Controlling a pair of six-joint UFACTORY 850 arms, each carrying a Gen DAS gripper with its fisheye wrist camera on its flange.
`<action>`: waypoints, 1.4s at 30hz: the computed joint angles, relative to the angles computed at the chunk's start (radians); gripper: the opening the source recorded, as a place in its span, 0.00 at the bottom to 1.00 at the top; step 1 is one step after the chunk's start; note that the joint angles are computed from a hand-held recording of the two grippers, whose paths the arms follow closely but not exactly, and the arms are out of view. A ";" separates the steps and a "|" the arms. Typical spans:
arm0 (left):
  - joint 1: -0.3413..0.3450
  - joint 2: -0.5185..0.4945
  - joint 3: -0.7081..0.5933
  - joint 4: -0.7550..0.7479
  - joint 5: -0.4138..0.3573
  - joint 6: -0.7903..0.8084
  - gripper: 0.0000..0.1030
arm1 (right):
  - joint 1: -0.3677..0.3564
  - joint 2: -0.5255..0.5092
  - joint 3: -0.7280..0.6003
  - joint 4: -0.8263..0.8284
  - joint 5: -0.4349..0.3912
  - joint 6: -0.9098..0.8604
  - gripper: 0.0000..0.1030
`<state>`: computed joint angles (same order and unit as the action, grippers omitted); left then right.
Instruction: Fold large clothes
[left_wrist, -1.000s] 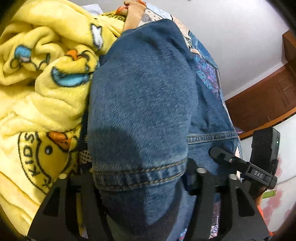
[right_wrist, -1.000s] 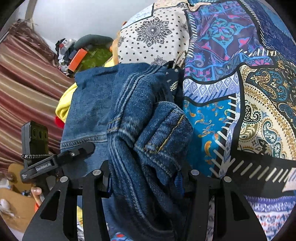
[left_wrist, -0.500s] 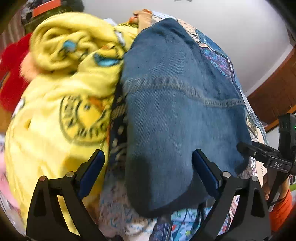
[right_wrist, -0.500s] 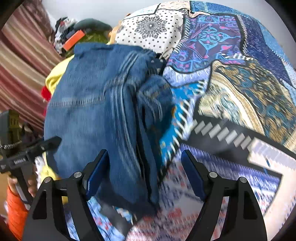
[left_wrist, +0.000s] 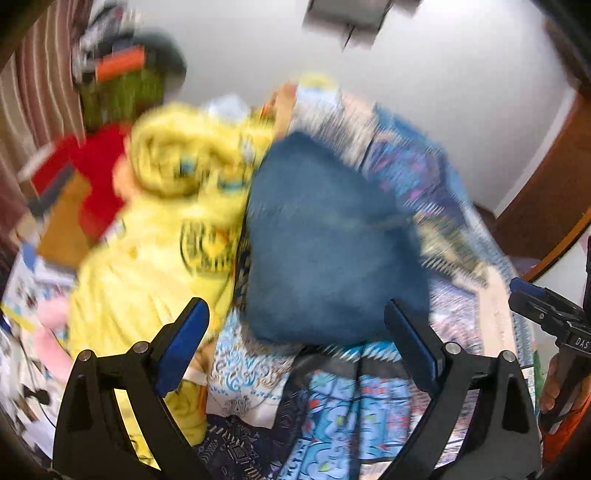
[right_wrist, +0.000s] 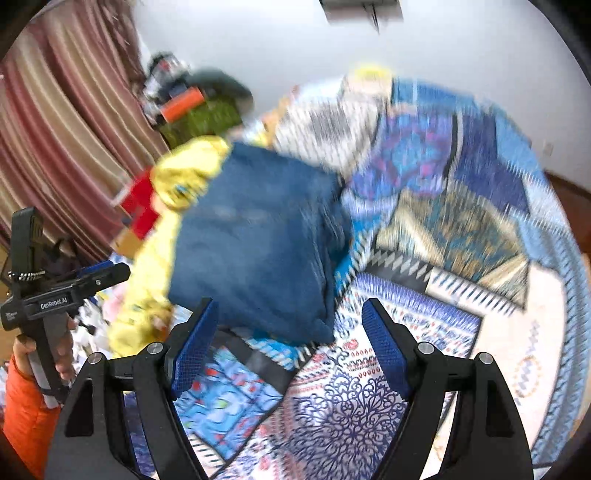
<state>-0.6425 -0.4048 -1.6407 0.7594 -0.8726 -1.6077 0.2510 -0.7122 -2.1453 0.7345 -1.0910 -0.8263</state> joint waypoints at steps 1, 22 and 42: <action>-0.032 0.006 -0.028 0.067 -0.043 -0.022 0.94 | -0.011 0.038 0.031 0.042 0.010 -0.037 0.75; -0.455 -0.154 -0.351 0.734 -0.663 -0.131 0.94 | -0.180 0.604 0.664 0.803 0.054 -0.753 0.75; -0.478 -0.208 -0.391 0.686 -0.697 -0.164 0.99 | -0.174 0.669 0.767 0.807 0.194 -0.792 1.00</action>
